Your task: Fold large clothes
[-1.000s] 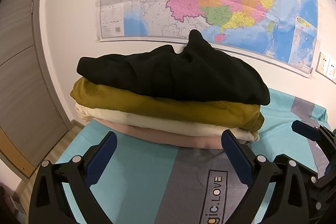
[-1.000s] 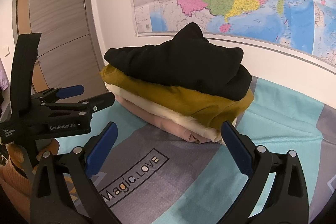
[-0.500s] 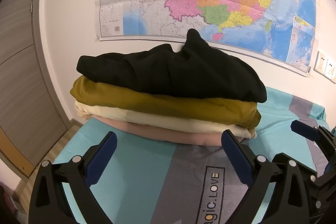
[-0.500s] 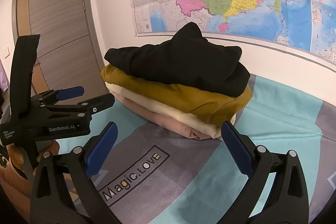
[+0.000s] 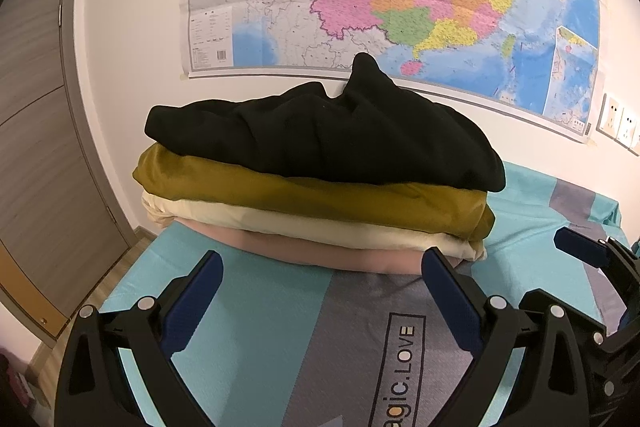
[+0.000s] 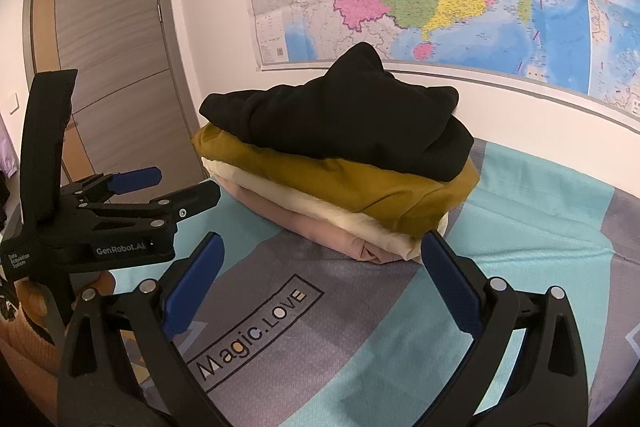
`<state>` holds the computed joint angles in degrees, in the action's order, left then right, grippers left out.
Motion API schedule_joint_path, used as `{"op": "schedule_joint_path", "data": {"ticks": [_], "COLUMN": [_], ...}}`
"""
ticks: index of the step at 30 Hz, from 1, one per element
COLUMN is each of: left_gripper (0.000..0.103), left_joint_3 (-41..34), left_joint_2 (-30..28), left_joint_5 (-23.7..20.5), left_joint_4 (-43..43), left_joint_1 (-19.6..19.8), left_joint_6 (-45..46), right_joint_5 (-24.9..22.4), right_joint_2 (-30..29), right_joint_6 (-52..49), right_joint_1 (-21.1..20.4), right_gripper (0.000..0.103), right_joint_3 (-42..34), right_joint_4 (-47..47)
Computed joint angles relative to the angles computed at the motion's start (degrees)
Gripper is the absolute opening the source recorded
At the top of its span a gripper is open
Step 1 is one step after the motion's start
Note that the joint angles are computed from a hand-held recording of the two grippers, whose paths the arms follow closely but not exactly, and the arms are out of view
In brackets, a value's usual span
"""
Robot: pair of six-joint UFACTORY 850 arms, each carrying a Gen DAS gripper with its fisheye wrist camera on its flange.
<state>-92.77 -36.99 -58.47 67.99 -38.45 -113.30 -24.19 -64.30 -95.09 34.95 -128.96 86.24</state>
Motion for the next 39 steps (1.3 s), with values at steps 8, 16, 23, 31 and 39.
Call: {"op": "schedule_joint_path", "data": {"ticks": [8, 16, 23, 31, 39], "left_gripper": [0.096, 0.096, 0.096, 0.096, 0.096], "left_joint_3": [0.0, -0.1, 0.2, 0.1, 0.4], "left_joint_2": [0.1, -0.1, 0.1, 0.0, 0.1], "left_joint_5": [0.2, 0.3, 0.4, 0.4, 0.5], "left_joint_4": [-0.3, -0.6, -0.6, -0.7, -0.8], "left_joint_1": [0.0, 0.0, -0.1, 0.0, -0.1], "left_joint_6": [0.1, 0.2, -0.1, 0.0, -0.2], "right_joint_5": [0.1, 0.2, 0.5, 0.5, 0.4], "right_joint_2": [0.0, 0.1, 0.4, 0.5, 0.5], "right_joint_6": [0.0, -0.3, -0.4, -0.6, -0.6], "right_joint_1": [0.0, 0.0, 0.2, 0.2, 0.2], "right_gripper": [0.097, 0.097, 0.097, 0.097, 0.097], "right_joint_3": [-0.1, 0.3, 0.7, 1.0, 1.0], "right_joint_4": [0.1, 0.6, 0.7, 1.3, 1.4]}}
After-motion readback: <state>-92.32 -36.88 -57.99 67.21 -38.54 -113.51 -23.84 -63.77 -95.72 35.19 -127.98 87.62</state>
